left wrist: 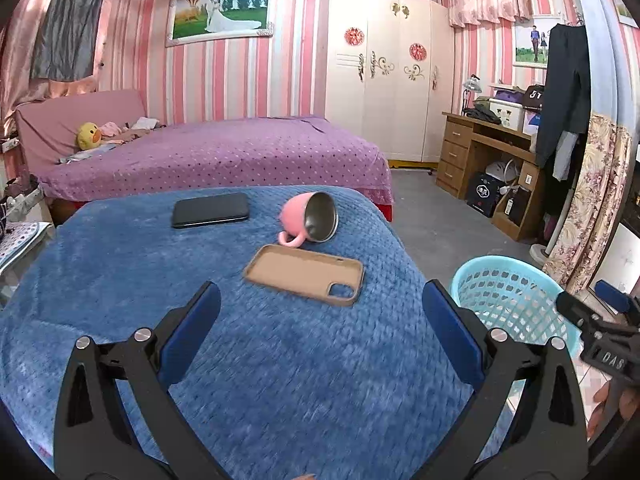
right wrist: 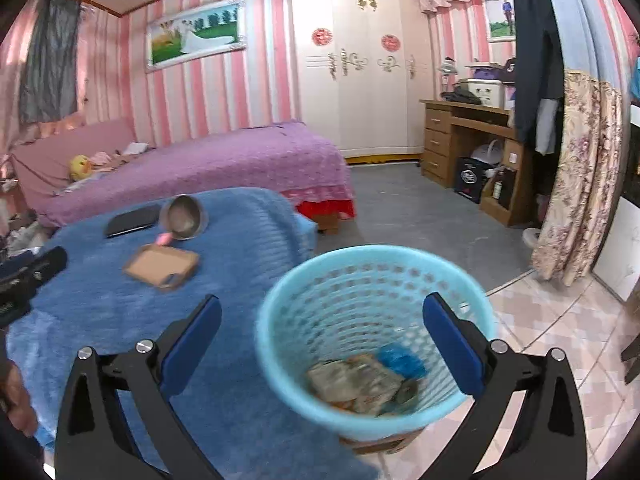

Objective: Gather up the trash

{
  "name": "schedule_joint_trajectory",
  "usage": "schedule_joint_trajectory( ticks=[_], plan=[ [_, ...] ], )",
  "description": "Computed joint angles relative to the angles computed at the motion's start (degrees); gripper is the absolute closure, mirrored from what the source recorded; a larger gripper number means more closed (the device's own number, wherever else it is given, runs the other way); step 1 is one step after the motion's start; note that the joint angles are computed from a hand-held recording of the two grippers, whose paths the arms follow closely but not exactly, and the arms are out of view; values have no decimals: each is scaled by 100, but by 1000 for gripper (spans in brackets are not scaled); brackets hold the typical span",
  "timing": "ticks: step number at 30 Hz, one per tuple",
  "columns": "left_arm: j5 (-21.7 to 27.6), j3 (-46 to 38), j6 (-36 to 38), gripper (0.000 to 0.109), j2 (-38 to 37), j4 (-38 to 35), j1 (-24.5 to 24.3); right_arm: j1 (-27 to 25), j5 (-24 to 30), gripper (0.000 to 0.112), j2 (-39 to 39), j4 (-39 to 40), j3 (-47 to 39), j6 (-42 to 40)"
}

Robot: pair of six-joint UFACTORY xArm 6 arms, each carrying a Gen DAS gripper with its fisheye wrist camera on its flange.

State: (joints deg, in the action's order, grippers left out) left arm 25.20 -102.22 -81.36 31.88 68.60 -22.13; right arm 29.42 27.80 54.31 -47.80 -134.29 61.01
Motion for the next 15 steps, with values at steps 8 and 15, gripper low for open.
schedule_joint_trajectory(
  ticks=[8,15],
  plan=[
    [309,1567,-1387,11,-1110,1370,-59,428,-259,14,-280,-330,467,332],
    [564,2111,-1895,11,-1484,1991,-191,589,-82,14,-360,-816,556,763]
  ],
)
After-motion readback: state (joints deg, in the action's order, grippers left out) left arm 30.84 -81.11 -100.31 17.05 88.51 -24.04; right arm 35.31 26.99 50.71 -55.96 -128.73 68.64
